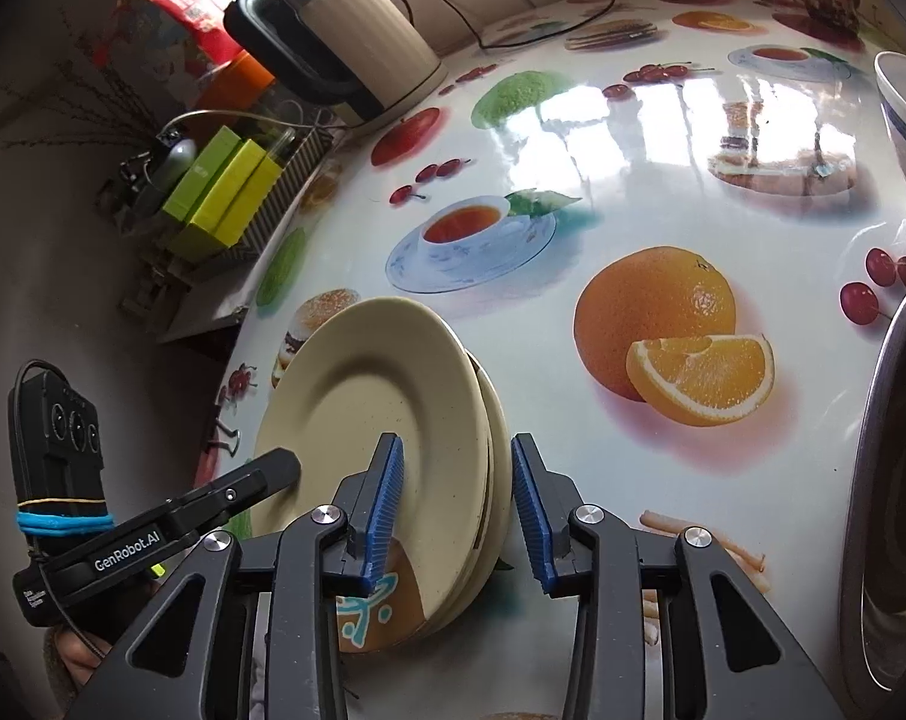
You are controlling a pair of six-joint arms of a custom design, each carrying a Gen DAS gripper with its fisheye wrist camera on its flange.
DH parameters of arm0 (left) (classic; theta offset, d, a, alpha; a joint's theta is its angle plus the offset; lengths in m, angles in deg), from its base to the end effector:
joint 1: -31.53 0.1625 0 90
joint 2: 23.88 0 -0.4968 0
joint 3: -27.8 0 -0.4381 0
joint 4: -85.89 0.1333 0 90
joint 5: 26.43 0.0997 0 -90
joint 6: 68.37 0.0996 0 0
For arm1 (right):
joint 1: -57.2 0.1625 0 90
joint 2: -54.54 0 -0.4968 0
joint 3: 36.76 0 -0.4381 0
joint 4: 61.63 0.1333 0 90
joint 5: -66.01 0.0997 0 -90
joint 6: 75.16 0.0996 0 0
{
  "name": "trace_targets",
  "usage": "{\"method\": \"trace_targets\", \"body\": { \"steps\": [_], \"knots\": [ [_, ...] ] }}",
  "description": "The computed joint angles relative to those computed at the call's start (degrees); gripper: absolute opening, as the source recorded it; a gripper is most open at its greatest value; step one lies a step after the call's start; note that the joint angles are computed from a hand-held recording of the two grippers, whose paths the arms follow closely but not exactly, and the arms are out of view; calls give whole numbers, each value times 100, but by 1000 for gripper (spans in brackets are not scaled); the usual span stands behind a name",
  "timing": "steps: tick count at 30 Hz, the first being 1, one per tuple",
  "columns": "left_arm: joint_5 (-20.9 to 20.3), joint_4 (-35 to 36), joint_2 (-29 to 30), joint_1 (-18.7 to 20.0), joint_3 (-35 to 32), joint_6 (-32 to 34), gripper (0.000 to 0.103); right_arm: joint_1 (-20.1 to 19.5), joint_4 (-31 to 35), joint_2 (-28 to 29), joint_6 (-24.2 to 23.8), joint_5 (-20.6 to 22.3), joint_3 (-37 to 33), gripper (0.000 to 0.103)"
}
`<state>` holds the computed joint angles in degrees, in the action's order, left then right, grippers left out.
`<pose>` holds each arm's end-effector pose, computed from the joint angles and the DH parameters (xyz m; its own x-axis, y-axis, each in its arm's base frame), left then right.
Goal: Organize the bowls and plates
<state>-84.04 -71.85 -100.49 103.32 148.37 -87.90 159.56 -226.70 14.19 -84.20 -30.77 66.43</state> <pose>0.0037 -0.5861 0.3049 -0.9152 -0.2353 -0.3272 -0.0212 0.8389 -0.5439 0.2679 -0.6548 0.0188 -0.9304 -0.3358 0.1472 -0.3598 0.9132 -0.1911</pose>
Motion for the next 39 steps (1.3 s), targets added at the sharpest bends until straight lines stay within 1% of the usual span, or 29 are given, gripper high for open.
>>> {"method": "trace_targets", "body": {
  "steps": [8,13,23,33,39],
  "knots": [
    [-52,93,219,99,-367,168,41,33,129,167,69,-116,-363,35],
    [-102,147,354,158,-579,238,41,14,247,275,165,-125,-597,35],
    [-75,240,584,220,-925,373,41,10,367,473,316,-150,-989,35],
    [-30,278,737,247,-1160,514,41,-2,410,642,440,-211,-1284,35],
    [-2,245,750,245,-1160,553,41,6,340,690,402,-249,-1328,35]
  ]
}}
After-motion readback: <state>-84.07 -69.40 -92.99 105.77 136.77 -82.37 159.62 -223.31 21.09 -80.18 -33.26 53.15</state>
